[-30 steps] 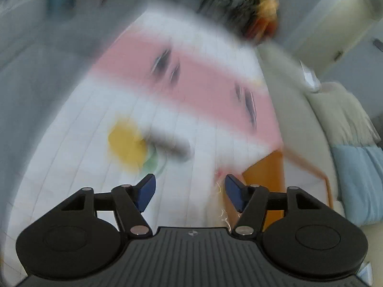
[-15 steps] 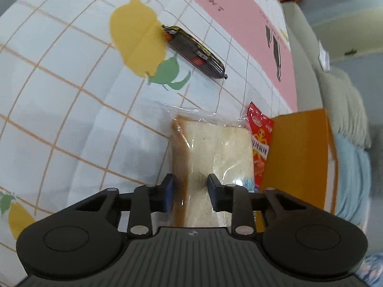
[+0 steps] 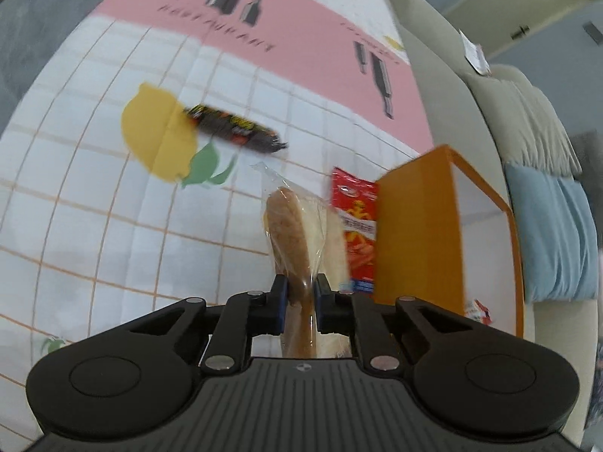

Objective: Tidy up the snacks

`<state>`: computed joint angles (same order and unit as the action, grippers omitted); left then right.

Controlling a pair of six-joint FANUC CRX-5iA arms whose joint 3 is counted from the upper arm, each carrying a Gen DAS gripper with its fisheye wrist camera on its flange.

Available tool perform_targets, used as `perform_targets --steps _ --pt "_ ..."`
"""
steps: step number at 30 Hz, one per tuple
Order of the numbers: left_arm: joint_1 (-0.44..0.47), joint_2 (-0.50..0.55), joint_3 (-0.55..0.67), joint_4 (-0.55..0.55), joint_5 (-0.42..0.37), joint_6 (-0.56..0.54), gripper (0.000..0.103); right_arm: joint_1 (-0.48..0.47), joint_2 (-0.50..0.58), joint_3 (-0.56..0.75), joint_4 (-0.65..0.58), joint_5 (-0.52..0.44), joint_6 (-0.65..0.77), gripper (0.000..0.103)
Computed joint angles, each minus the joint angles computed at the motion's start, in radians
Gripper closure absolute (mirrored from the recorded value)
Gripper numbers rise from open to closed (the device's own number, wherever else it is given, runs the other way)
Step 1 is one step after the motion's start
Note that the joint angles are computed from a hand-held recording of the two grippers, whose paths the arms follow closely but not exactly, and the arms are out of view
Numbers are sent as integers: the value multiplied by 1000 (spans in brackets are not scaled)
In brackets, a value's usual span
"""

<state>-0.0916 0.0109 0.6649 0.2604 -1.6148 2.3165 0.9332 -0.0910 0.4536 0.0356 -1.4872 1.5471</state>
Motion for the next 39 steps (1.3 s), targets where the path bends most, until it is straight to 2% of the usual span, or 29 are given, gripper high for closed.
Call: perform_targets --steps 4,7,10,11,15,18,20,22,25,26,27,28,29,31,32,35,39 --pt "-43 140 244 -20 -138 -36 89 1 0 1 1 -4 -8 28" --pt "-76 228 379 -9 -183 -41 91 -1 5 5 -2 -1 -6 28" --pt "-108 341 571 -7 -243 -36 95 -4 4 5 -6 1 -8 28" --pt "-113 362 601 -1 -242 -34 95 -8 4 6 -11 0 -11 28" --pt "-121 323 483 42 -113 -40 95 -14 5 9 -18 -4 -10 28" --pt "-107 230 273 87 47 -16 95 -20 3 9 -28 -2 -15 28" --pt "-97 174 156 100 128 27 89 -27 4 10 -38 -3 -16 28" --pt "-74 85 -28 161 260 42 86 -29 4 10 -39 -3 -16 28" --pt "-49 -13 -211 221 393 69 85 -22 -4 -3 -30 9 -11 28" --pt "-47 -36 -234 210 414 86 79 -19 -5 -6 -27 12 -10 28" --pt "-46 -41 -221 184 404 96 73 -16 -7 -9 -22 15 -7 28" --pt "-47 -32 -180 145 366 105 57 -13 -8 -11 -19 16 -6 28" --pt "-53 -15 -121 93 308 113 51 -13 -8 -11 -18 17 -8 28" --pt "-53 13 -48 62 233 90 49 -16 -6 -8 -24 15 -12 28" --pt "-51 33 -12 64 197 71 41 -18 -5 -5 -28 13 -13 28" --pt "-52 85 81 48 93 29 33 -20 -1 0 -29 8 -16 28" --pt "-30 69 42 49 67 28 30 -16 -6 -4 -23 9 -17 28"
